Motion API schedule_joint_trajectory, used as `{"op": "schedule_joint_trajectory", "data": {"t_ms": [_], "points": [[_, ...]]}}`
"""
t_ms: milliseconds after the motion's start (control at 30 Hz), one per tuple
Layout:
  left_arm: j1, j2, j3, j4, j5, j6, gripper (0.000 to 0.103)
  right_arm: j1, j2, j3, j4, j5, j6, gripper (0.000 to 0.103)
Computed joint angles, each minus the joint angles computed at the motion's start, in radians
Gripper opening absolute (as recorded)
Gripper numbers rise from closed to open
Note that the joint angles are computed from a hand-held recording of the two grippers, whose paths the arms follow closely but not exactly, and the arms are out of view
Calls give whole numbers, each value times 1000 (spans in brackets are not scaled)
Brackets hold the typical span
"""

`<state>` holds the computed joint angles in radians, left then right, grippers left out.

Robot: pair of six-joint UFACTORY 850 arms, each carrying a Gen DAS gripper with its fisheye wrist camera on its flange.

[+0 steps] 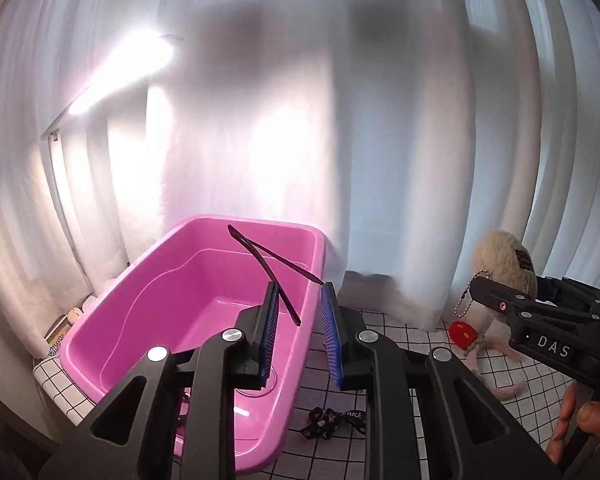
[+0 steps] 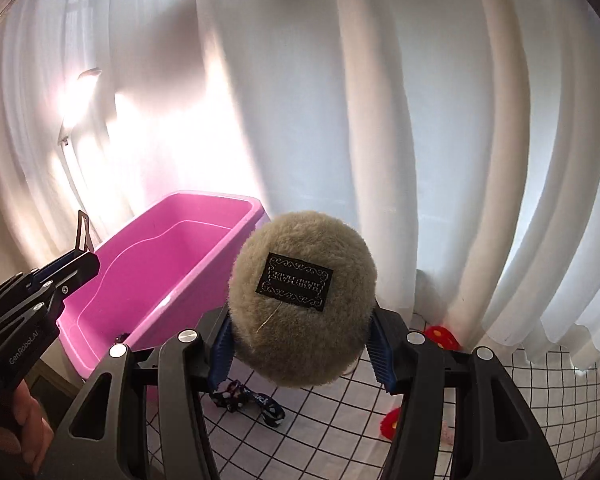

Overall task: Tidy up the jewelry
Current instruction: 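Carry the pouch and hair pin into the pink bin while both tools open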

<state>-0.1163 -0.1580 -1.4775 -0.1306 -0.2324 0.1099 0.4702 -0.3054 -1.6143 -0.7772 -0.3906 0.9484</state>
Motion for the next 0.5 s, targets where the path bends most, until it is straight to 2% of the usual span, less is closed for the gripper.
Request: {"op": "schedule_joint_trajectory", "data": {"t_ms": [133, 233, 367, 500], "points": [[59, -32, -46, 44, -26, -42, 22, 31, -120, -171, 134, -3, -161, 54], [98, -54, -74, 83, -49, -80, 22, 50, -219, -315, 264, -35, -310, 54], [137, -99, -122, 105, -106, -108, 22, 75, -357, -524, 415, -115, -473, 54], [172, -151, -175, 93, -187, -105, 22, 89, -529, -791, 522, -258, -590, 54]]}}
